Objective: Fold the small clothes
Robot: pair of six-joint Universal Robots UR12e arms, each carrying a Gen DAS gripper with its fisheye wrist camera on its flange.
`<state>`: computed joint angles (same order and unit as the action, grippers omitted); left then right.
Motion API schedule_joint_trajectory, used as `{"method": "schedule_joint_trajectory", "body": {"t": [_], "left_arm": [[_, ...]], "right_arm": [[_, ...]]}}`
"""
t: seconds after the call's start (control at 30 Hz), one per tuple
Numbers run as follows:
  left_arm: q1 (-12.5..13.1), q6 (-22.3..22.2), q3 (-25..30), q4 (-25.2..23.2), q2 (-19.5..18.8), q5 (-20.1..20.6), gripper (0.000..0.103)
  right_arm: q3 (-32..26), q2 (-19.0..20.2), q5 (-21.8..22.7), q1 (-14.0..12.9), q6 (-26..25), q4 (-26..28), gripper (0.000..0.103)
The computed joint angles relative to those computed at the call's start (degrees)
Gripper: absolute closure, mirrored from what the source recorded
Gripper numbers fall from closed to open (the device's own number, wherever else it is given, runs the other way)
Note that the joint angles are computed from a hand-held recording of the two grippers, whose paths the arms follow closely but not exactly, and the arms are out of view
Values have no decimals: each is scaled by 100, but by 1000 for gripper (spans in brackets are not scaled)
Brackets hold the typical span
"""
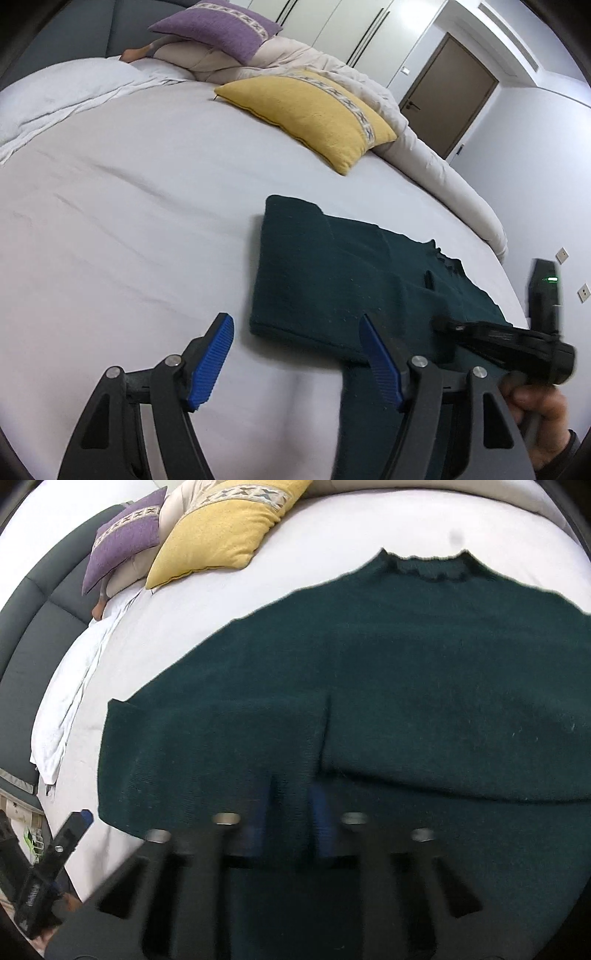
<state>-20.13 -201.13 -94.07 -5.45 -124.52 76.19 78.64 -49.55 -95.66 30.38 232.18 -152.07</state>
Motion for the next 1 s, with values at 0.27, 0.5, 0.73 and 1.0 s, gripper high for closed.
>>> {"method": "schedule_joint_trajectory", "body": {"t": [0.27,0.5,0.73,1.0], "left_arm": [[-97,135,433,-180,-151,295,31],[-284,335,1320,-1138,-611,663,31],[-598,902,2327,-2191,-1127,1255,31],[-663,1188,2684,-2427,-1364,1415,83]], "right_arm": [[771,-743,-642,-125,-505,-897,97],[2017,-1306,-733,-654,389,-861,97],[2293,-1167,-484,-703,706,-1377,97],[2432,-1243,-348,-722,655,-1524,97]]}}
